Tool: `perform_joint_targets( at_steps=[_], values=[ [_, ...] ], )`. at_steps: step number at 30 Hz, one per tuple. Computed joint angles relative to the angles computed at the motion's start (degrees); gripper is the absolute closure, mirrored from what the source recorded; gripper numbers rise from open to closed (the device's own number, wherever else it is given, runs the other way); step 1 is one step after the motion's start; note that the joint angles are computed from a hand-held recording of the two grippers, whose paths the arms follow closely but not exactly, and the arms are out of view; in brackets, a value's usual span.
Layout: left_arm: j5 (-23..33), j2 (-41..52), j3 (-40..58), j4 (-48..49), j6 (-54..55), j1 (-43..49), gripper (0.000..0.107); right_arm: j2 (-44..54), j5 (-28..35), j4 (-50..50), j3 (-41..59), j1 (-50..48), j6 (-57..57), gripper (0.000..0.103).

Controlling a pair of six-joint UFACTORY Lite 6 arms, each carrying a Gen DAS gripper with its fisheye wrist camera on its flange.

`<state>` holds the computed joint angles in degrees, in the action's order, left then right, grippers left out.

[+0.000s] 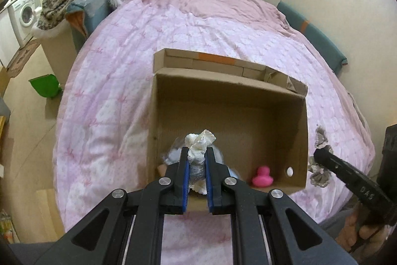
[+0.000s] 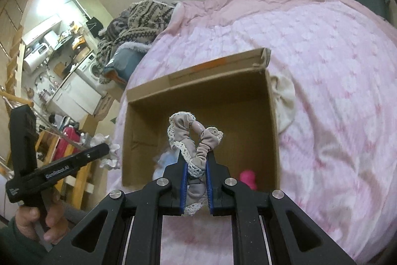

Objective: Organize soft objects
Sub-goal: 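Carry the cream scrunchie with the left gripper while the right gripper carries the beige scrunchie over the box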

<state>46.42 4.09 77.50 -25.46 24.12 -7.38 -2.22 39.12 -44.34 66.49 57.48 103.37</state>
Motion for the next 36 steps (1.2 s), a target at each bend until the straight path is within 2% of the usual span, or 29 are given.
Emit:
perform_joint_targets(
  at_steps=[3,6,10,17,25,36],
  values=[
    [0.1,2.9,2.8,0.3,-1.8,-2.6,0.097,0.1,-1.1,-0.5,-1.5,-2.4,0.4,0.089],
    [-1.8,4.6,3.5,2.8,-4.3,-6.7,0.097,-0.3,-3.3,0.2,-4.1,-4.5,1.4,0.089],
    [-4.8,6.9,3.4,8.8,-9.8,-12.9,0.097,-0.1,-3.0,0.7,-5.3,-5.2,1.2,0.089],
    [-8.0,11.2,4.4,16.2,-18.2,-18.8,0.097,3.0,-2.1,7.7,-4.5,-7.7,-6.0,0.089],
    [-8.4,15.6,5.4,16.5,-19.0,-20.7,0.097,5.5,-5.7,17.2,-5.3,-10.6,-13.6,0.089],
    [-8.8,17.2,5.4,18.5,-21.2,-22.2,0.096,6.1,-6.5,19.0,-5.2,-11.2,-15.3,0.089]
  ],
)
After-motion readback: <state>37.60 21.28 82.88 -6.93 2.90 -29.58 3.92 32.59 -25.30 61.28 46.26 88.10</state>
